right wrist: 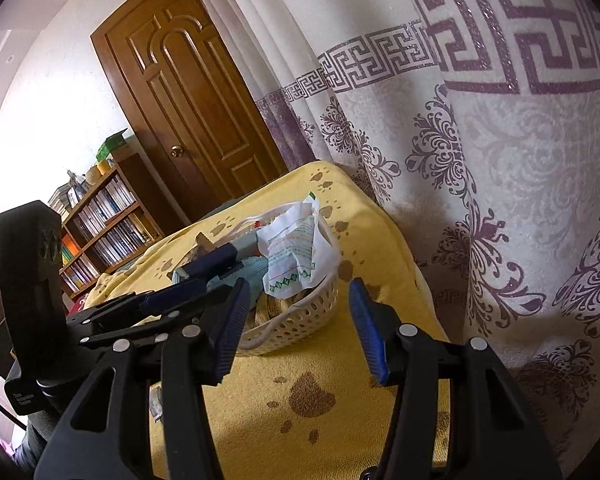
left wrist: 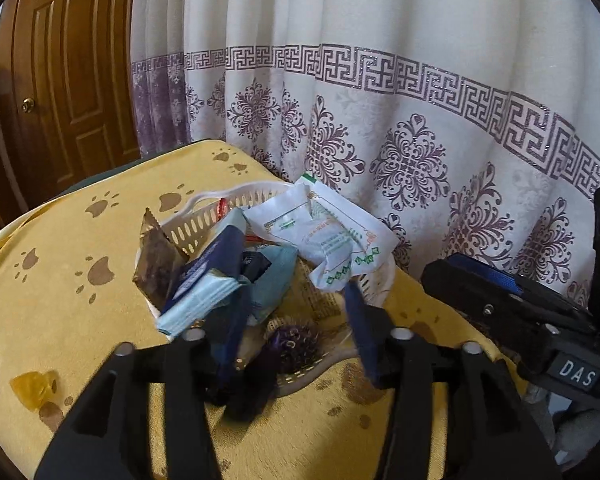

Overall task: Organize snacks
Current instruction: 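Carry the purple candy into the basket and open the left gripper, then grasp the small foil-wrapped packet with the right gripper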

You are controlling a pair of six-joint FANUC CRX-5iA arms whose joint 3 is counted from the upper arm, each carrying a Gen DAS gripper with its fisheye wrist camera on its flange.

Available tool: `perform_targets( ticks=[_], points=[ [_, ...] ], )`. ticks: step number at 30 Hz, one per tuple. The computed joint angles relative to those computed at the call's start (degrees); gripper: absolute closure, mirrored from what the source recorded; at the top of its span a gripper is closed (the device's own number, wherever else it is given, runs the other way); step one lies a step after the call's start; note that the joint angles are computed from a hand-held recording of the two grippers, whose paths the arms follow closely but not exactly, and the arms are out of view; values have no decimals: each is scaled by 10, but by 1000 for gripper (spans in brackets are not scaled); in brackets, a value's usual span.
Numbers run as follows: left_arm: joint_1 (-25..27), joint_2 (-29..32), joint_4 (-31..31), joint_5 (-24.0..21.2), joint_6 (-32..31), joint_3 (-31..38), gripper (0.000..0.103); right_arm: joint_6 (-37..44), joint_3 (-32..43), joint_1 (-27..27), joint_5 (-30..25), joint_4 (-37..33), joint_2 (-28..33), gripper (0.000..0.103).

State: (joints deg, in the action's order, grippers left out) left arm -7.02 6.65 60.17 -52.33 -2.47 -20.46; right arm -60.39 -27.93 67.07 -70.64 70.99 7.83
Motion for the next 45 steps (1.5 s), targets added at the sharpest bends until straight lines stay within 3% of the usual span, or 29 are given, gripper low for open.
perform_targets(
  ticks=[1,26,35,38,45],
  points=[
    [0,-1,4,3,-2,-1,39,0,0,0,1,1,0,50],
    [76,-17,40,-44,-7,-15,37,-3,15,24,-20,-25,8,50],
    [115,-12,59,-48,4,-9,37,14,34,25,-6,-25,21,50],
    [129,-8,65,-46,13,-4,37,20,43,26,-1,-24,28,44],
    [165,3,82,-41,31,8,33,42,68,20,34,-15,49,43]
  ],
)
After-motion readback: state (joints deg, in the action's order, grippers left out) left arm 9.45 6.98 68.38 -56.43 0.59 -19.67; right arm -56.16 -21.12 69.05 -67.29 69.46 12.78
